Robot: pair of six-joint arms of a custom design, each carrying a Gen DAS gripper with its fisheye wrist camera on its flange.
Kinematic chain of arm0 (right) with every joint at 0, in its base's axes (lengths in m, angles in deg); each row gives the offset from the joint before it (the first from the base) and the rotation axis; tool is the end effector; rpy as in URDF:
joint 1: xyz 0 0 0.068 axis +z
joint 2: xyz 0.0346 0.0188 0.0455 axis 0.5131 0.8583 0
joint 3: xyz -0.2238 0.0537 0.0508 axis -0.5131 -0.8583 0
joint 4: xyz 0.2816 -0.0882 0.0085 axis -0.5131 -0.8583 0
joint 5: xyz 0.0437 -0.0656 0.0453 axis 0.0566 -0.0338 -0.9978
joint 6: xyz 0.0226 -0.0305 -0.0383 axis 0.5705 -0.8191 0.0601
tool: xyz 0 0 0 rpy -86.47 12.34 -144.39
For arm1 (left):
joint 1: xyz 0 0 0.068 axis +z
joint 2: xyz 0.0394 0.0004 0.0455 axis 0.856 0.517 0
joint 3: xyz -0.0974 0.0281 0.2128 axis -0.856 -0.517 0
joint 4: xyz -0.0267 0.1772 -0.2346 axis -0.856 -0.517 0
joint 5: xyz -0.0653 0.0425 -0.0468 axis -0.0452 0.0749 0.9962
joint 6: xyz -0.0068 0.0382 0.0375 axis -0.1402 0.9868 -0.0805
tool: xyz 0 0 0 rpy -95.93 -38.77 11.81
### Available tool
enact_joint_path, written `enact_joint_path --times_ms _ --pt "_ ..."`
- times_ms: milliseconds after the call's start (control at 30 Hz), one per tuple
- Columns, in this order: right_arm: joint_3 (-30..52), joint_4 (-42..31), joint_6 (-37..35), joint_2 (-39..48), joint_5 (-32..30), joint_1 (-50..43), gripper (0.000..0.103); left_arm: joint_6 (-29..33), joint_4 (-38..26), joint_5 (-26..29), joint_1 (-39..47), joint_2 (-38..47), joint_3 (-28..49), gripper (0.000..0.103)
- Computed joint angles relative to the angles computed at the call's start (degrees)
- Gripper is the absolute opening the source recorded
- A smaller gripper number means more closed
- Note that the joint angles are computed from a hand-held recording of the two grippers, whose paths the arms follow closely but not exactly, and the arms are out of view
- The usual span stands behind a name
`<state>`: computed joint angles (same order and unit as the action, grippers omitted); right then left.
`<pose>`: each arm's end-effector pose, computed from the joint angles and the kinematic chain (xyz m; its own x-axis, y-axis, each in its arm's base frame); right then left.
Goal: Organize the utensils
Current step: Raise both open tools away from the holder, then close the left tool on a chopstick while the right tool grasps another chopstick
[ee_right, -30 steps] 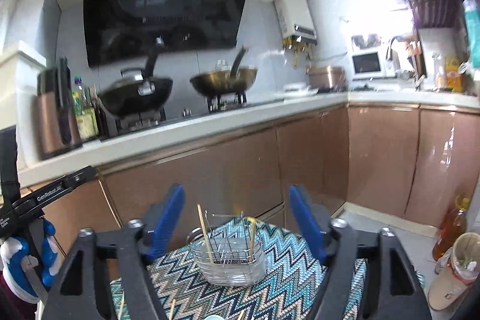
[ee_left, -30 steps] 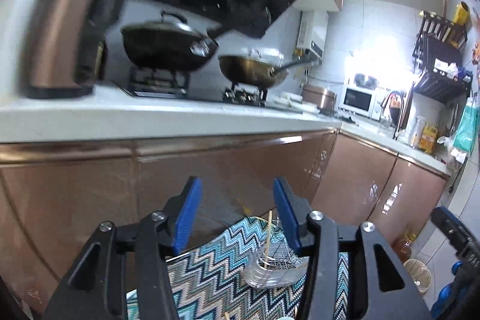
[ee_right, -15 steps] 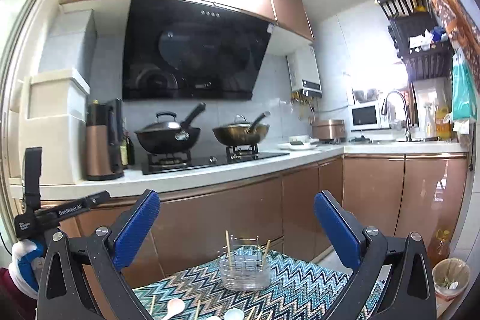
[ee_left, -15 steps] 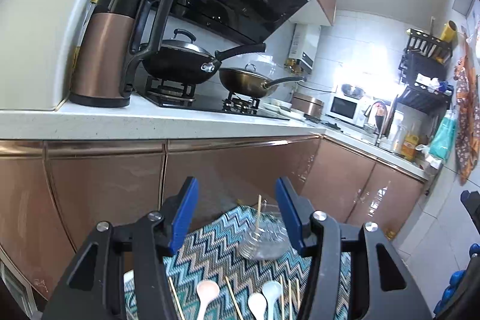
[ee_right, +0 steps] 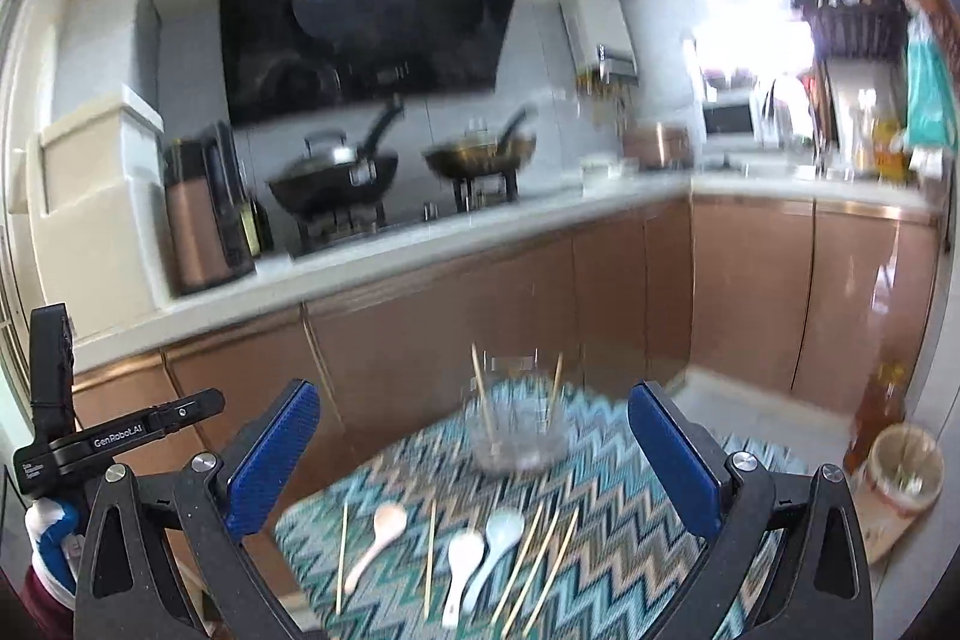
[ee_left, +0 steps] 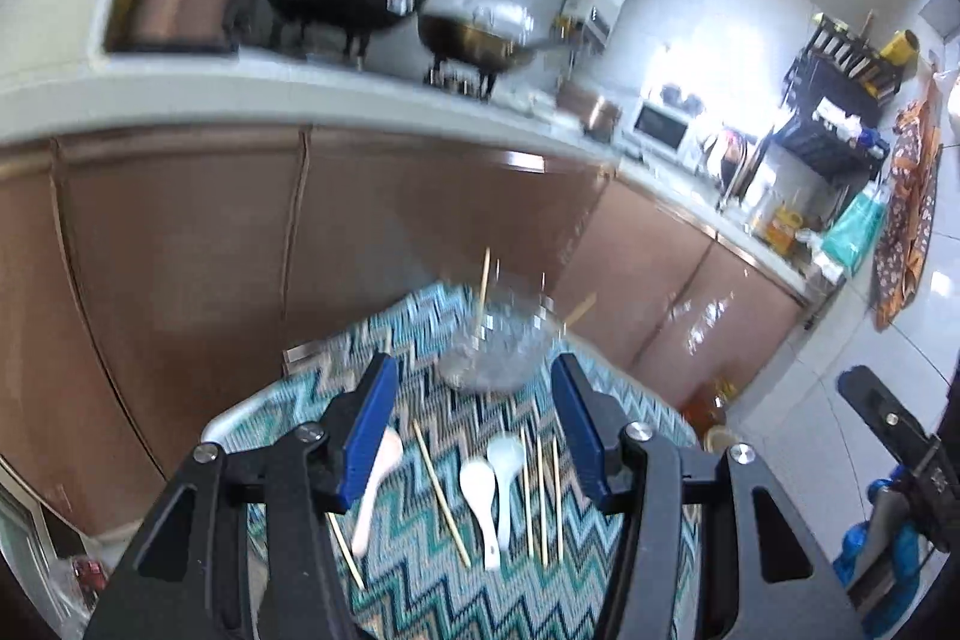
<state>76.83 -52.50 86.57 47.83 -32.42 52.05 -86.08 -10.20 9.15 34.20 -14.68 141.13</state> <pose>0.2405 0.0987 0.4201 -0.3741 -0.0086 -0.9274 -0.4383 0.8829 0.1686 0.2178 -0.0907 0.3934 -0.4915 -0.3568 -0.7944 -0.0618 0.9242 -0.3769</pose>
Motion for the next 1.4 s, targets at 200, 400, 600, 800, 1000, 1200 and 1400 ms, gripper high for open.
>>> enact_joint_path --times_ms 200,400,600,800,1000,1200,1400 --pt "2.64 -5.09 -0.20 10.58 -5.22 -2.24 0.068 -0.91 0.39 11.98 5.13 7.57 -2.19 0.051" --pt "6.31 -8.84 -2.24 22.21 -9.48 -4.29 0.049 -1.49 1.95 19.35 7.50 20.27 -0.33 0.043" --pt "12.12 -12.57 -4.43 33.98 -12.26 -5.66 0.044 -3.64 4.26 23.97 8.95 33.56 2.64 0.037" --pt "19.26 -15.55 -6.03 44.97 -13.40 -6.26 0.041 -5.51 3.14 25.34 9.63 46.63 10.85 0.027" --pt "26.40 -18.77 -8.38 52.94 -13.68 -7.25 0.037 -7.36 0.81 25.21 9.99 55.17 18.34 0.019" --pt "34.71 -22.75 -10.03 60.42 -14.39 -8.56 0.034 -8.08 -1.95 25.62 10.06 61.52 24.71 0.011" --pt "47.58 -28.96 -9.88 70.81 -14.27 -8.93 0.029 -8.51 -3.85 25.92 10.17 65.30 29.03 0.009"
